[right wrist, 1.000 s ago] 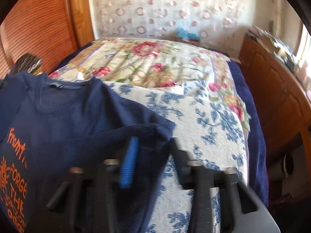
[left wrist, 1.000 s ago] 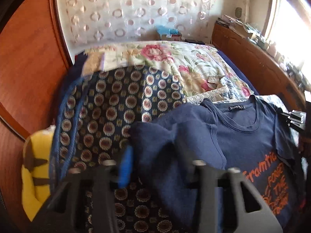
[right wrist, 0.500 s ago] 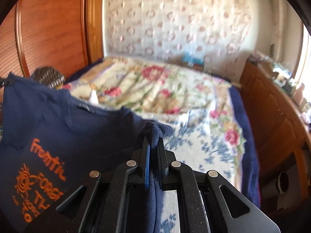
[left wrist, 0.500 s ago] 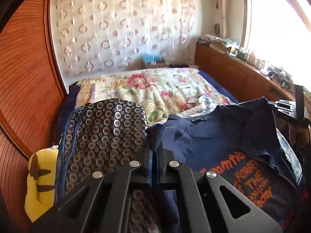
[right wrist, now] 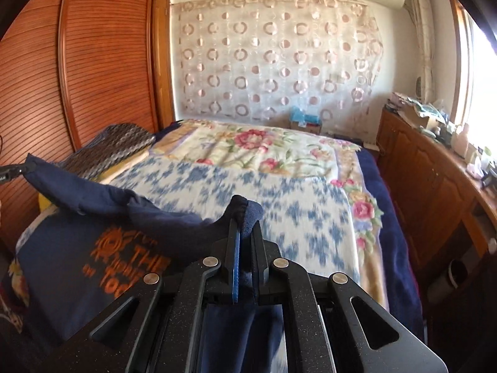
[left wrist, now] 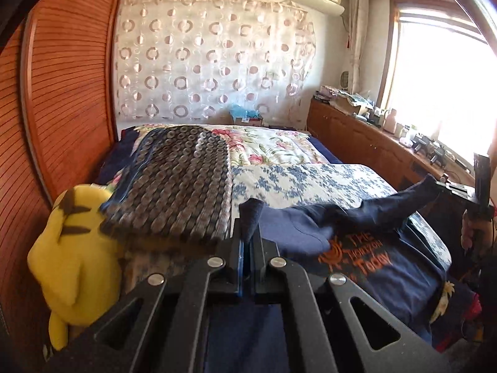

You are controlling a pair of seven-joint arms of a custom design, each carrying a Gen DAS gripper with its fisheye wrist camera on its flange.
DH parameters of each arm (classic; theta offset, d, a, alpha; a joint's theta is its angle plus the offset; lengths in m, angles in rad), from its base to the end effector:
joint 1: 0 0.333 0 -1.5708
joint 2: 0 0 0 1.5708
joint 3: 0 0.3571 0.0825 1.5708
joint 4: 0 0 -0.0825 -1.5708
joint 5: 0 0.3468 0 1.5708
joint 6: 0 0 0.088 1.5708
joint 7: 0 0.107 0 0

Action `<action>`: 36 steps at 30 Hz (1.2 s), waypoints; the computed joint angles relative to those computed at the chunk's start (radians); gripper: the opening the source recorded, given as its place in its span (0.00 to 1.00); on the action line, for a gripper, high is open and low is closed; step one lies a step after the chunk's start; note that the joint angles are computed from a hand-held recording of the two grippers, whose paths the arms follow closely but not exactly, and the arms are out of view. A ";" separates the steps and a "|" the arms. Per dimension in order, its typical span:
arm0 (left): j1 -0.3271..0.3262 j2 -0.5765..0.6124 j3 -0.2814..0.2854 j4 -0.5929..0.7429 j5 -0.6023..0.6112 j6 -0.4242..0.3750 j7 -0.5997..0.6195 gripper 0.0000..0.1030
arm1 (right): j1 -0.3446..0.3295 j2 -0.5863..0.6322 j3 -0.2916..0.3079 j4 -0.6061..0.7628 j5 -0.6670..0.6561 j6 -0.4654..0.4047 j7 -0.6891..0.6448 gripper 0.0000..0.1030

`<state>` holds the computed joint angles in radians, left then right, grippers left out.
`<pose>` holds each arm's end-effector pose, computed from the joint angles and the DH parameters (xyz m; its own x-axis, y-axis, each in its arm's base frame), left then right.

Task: Fold small clothes
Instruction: 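Lift the shirt with both grippers and fold it lengthwise, then open both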

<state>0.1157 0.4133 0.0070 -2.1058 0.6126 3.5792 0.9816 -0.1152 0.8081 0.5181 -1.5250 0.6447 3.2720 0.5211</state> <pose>0.6104 0.0023 0.4043 -0.0715 -0.9861 0.1500 -0.5482 -0.0867 -0.8318 0.7398 0.1185 0.3605 0.4091 -0.9123 0.0187 -0.4900 -0.2370 -0.8389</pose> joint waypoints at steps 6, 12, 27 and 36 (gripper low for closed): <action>-0.058 -0.091 0.066 -0.229 -0.128 0.114 0.105 0.00 | -0.252 -0.053 0.270 -0.287 -0.052 0.133 -0.003 0.03; -0.057 -0.134 0.054 -0.351 -0.202 0.118 0.177 0.00 | -0.400 -0.111 0.374 -0.493 -0.121 0.172 0.076 0.03; -0.112 -0.130 0.058 -0.388 -0.353 0.082 0.302 0.00 | -0.289 -0.134 0.196 -0.568 -0.229 0.145 0.270 0.03; -0.087 -0.155 0.049 -0.374 -0.309 0.073 0.297 0.16 | -0.283 -0.129 0.164 -0.576 -0.333 0.142 0.383 0.04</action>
